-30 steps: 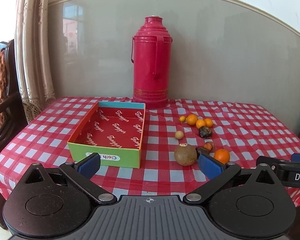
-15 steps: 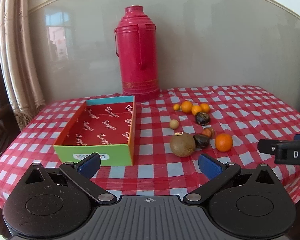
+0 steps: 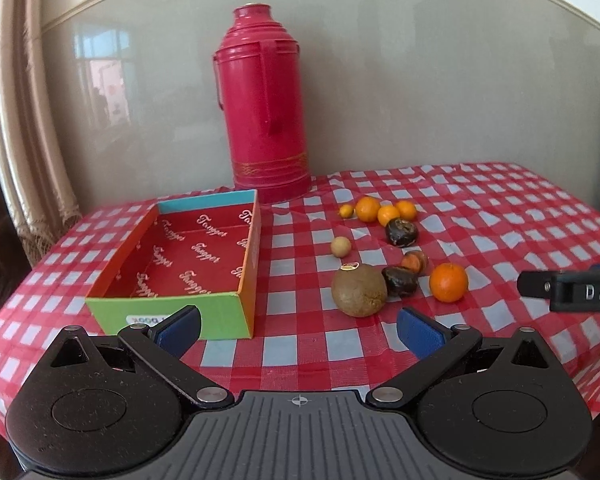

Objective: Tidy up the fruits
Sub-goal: 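Reach the left tool to the kiwi and close its fingers on it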

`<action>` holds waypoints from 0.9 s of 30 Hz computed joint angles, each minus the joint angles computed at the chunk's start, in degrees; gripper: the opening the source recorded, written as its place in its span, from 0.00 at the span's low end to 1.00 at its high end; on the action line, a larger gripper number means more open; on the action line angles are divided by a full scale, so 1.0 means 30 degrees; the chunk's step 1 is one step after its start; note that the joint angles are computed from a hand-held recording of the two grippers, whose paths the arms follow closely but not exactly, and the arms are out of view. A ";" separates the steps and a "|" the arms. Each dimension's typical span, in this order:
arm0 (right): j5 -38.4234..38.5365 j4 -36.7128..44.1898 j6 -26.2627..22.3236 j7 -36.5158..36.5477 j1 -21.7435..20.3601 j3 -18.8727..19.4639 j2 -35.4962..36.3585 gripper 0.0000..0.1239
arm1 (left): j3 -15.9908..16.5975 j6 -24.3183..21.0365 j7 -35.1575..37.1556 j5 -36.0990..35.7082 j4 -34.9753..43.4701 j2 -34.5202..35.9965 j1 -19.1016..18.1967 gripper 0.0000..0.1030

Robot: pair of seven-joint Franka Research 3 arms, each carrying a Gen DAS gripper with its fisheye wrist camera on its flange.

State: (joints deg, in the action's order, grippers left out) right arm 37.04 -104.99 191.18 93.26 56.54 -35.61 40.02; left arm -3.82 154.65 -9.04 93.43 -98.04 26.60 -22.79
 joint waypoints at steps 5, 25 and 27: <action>-0.0181 0.0877 -0.0302 0.0441 -0.0520 0.0082 0.0675 0.79 | 0.0098 -0.0156 0.1762 -0.0323 0.0962 0.0757 -0.0223 1.00; 0.0584 0.2847 0.1415 0.2648 -0.1012 -0.0741 0.3745 0.79 | 0.2031 0.0081 0.7749 -0.4429 0.6538 0.5193 -0.1595 1.00; 0.0770 0.2863 0.2040 0.2277 -0.1603 0.0031 0.3557 0.79 | 0.2005 0.0596 0.9482 -0.5447 0.7335 0.5841 -0.1422 1.00</action>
State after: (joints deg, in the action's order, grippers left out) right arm 39.35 -96.40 197.30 100.09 51.73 -35.52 50.69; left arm 2.19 156.44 19.41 77.09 -76.03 44.13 -27.06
